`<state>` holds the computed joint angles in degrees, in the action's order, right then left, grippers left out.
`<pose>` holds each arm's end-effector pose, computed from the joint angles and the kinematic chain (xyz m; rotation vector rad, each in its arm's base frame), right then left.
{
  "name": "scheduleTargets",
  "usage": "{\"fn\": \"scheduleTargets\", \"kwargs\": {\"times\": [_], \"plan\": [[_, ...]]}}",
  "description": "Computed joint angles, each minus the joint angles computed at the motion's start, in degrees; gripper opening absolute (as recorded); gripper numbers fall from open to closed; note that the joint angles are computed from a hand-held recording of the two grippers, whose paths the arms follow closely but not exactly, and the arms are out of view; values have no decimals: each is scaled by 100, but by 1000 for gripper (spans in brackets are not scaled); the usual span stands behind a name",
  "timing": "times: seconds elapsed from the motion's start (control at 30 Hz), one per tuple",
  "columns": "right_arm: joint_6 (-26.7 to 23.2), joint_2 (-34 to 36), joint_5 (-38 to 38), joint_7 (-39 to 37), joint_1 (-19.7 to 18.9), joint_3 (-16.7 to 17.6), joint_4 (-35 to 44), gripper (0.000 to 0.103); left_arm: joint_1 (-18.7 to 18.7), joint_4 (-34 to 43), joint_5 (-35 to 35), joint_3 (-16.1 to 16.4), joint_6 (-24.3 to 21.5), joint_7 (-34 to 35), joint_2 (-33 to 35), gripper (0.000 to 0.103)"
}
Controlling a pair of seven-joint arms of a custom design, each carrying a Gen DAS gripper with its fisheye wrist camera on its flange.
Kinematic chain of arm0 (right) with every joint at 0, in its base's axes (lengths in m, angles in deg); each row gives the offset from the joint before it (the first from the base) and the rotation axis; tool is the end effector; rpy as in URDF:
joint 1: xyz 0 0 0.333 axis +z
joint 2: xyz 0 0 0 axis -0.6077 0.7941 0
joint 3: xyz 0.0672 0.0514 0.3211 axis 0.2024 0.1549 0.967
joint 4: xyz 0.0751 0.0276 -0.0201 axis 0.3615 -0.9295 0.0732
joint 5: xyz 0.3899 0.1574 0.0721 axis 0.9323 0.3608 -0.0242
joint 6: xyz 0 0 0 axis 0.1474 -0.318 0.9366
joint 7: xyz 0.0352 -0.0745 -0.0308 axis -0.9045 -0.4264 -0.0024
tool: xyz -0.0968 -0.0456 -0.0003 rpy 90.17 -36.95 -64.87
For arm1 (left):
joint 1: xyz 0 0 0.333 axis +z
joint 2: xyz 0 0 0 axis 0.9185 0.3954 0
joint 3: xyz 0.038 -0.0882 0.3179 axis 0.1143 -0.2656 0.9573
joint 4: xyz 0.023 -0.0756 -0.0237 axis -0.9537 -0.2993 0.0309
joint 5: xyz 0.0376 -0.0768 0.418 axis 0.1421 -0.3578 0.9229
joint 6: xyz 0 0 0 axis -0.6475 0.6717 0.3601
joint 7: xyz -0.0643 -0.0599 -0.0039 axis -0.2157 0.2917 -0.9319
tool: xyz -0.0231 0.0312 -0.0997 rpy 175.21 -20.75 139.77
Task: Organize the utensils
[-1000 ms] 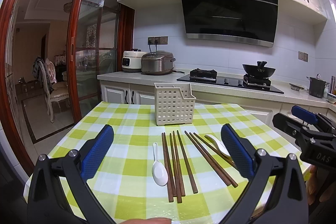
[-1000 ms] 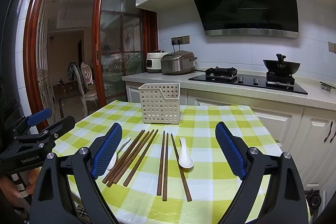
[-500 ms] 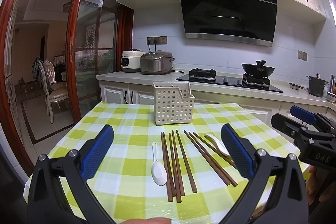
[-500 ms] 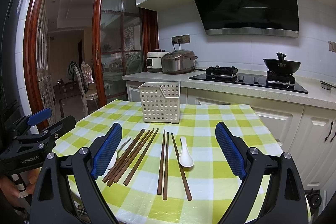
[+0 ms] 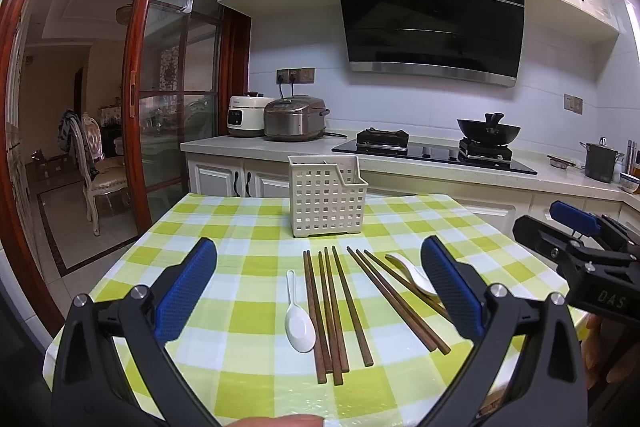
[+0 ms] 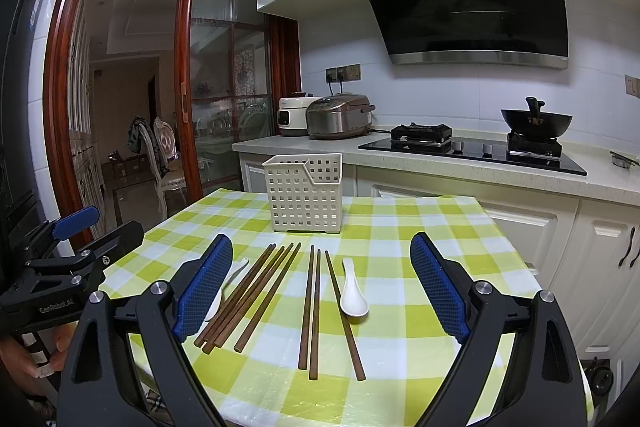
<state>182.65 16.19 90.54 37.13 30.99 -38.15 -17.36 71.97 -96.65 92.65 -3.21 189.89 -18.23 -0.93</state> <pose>0.6730 0.2813 0.5684 -1.4206 1.3118 -0.9589 0.6902 -0.0883 0.5584 -1.2793 1.5461 -1.2283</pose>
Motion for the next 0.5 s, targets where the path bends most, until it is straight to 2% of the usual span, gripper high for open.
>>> {"fn": "scheduleTargets", "kwargs": {"times": [0.2, 0.5], "plan": [[-16, 14, 3, 31, -56, 60, 3, 85, 199, 43, 180, -221, -39, -134, 51, 99], [-144, 19, -116, 280, -267, 207, 49, 85, 848, 267, 522, -942, -288, -306, 275, 99]]}}
